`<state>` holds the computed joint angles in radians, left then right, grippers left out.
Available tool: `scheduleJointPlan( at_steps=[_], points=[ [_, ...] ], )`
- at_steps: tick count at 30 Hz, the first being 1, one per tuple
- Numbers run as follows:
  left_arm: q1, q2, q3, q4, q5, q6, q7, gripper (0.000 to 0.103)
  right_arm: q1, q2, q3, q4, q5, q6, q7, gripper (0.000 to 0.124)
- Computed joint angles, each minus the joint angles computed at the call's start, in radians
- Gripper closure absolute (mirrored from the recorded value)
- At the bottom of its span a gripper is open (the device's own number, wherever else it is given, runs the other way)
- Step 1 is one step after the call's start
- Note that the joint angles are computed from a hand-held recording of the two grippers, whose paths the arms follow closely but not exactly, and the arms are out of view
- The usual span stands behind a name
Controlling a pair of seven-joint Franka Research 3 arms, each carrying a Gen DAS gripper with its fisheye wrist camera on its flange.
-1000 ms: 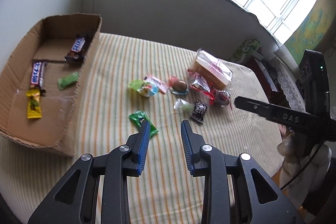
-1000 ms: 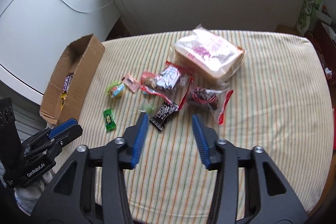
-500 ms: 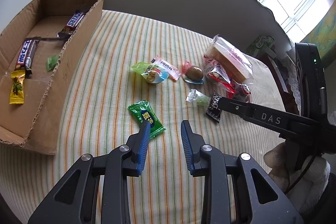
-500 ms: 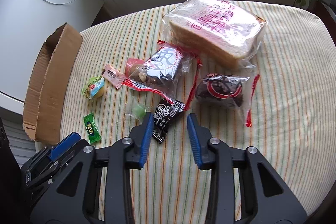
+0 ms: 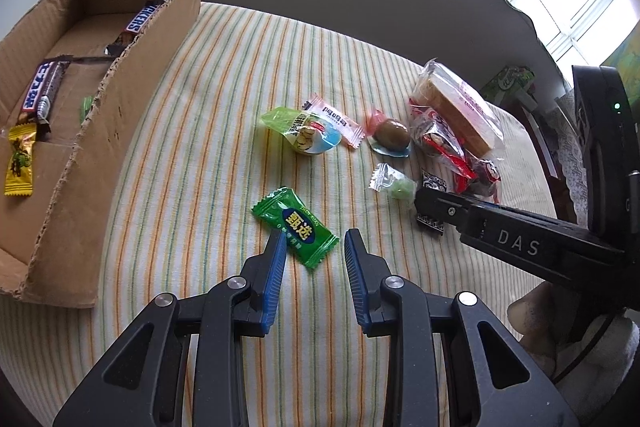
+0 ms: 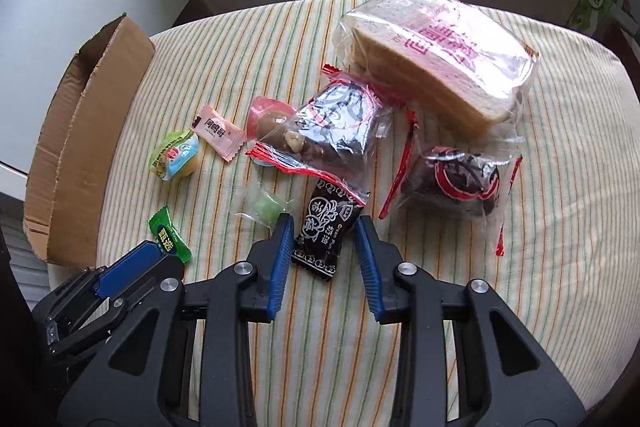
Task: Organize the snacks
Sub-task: 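Grasp the black candy packet with the right gripper while the left grasps the green candy, then lift both held candies toward the cardboard box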
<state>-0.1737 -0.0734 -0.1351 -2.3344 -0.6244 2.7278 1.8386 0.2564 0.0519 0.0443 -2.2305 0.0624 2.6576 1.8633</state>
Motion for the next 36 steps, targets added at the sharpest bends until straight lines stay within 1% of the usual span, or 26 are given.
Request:
scheduleJointPlan(
  at_steps=[1,2,4,8,11,14,16,17,19,20,21,22,25,28,31,36],
  points=[
    [0.001,0.004,0.0,0.002,0.004,0.001,-0.003,0.074,0.005,0.014,0.0,0.015,-0.031,-0.005,0.023,0.099],
    [0.001,0.007,-0.001,0.004,0.001,0.002,-0.002,0.075,0.006,0.015,-0.001,0.016,-0.037,-0.007,0.018,0.099],
    [0.0,0.013,-0.003,0.009,-0.008,0.005,0.001,0.074,0.001,0.013,-0.001,0.014,-0.012,-0.009,-0.014,0.099],
    [0.004,0.021,-0.01,0.012,0.001,0.019,-0.011,0.074,-0.011,-0.011,-0.009,-0.007,-0.003,-0.018,-0.046,0.1],
    [0.005,0.039,-0.021,0.022,0.057,0.048,-0.042,0.074,-0.023,-0.027,-0.012,-0.024,0.014,-0.024,-0.064,0.1],
    [0.004,0.057,-0.036,0.021,0.139,0.105,-0.08,0.074,-0.033,-0.037,-0.013,-0.039,0.029,-0.018,-0.085,0.1],
    [0.002,0.059,-0.046,0.0,0.24,0.164,-0.124,0.074,-0.039,-0.054,-0.013,-0.059,0.038,-0.008,-0.102,0.1],
    [0.002,0.058,-0.05,-0.016,0.322,0.2,-0.159,0.074,-0.042,-0.061,-0.013,-0.068,0.044,-0.002,-0.11,0.1],
    [0.003,0.058,-0.053,-0.038,0.434,0.245,-0.21,0.075,-0.042,-0.054,-0.009,-0.071,0.055,0.021,-0.115,0.1],
    [0.004,0.058,-0.052,-0.049,0.48,0.269,-0.23,0.077,-0.043,-0.059,-0.008,-0.083,0.061,0.037,-0.126,0.1],
    [0.01,0.058,-0.05,-0.059,0.552,0.29,-0.28,0.081,-0.044,-0.07,-0.009,-0.096,0.061,0.045,-0.134,0.1],
    [0.012,0.059,-0.047,-0.063,0.568,0.302,-0.29,0.082,-0.045,-0.078,-0.007,-0.105,0.053,0.051,-0.131,0.1],
    [0.004,0.06,-0.043,-0.064,0.501,0.31,-0.236,0.082,-0.049,-0.11,-0.007,-0.141,0.052,0.066,-0.145,0.1],
    [-0.006,0.058,-0.04,-0.059,0.37,0.3,-0.139,0.083,-0.055,-0.143,-0.007,-0.171,0.076,0.07,-0.168,0.1],
    [-0.012,0.045,-0.037,-0.06,0.311,0.287,-0.103,0.083,-0.061,-0.163,-0.006,-0.187,0.095,0.072,-0.184,0.1],
    [-0.036,0.015,-0.016,-0.062,0.176,0.265,-0.007,0.083,-0.068,-0.209,-0.01,-0.214,0.131,0.066,-0.22,0.1]
  ],
)
